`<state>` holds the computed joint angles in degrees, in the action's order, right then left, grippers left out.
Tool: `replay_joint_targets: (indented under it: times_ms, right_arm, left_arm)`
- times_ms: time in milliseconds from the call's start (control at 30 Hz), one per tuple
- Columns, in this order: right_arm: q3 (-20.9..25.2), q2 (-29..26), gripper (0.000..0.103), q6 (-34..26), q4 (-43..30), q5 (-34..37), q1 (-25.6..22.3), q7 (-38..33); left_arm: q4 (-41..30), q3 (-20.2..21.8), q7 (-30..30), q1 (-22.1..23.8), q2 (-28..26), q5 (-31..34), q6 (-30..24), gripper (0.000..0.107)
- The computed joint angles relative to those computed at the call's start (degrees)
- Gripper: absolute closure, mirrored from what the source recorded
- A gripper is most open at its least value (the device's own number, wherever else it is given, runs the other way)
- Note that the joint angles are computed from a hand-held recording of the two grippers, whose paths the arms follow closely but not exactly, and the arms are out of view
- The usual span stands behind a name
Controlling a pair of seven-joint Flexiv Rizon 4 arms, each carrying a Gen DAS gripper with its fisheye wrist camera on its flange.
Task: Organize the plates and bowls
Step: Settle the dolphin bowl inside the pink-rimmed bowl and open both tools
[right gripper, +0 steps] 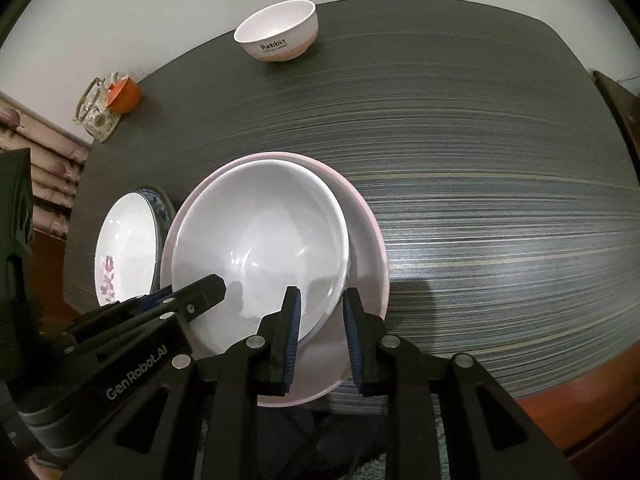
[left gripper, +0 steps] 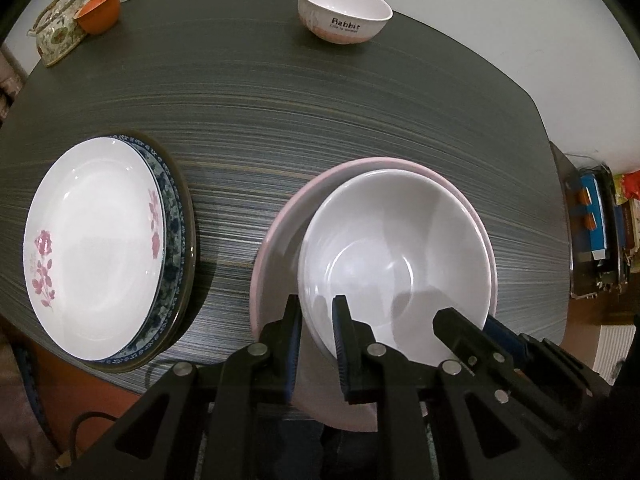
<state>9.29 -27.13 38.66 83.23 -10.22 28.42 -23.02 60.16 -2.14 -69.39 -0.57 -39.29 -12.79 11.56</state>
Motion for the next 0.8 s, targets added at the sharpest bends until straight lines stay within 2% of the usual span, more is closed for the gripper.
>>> replay_joint_targets:
  times_ms: [233,800]
  right_arm:
    - [-0.5,-0.9,0.081,-3.7,-2.0,-1.6,1.0,0.0]
    - [-0.2,0.1,0.076,-1.1,-0.3,-0.6,0.5,1.3]
  left_arm:
    - [-0.7,0.1,-0.7,-0.1,-0.6,0.2,-0.6,0.09]
    - [-1.9,-0.4,-0.7,0.8,-1.2,-1.0,-1.8,0.09]
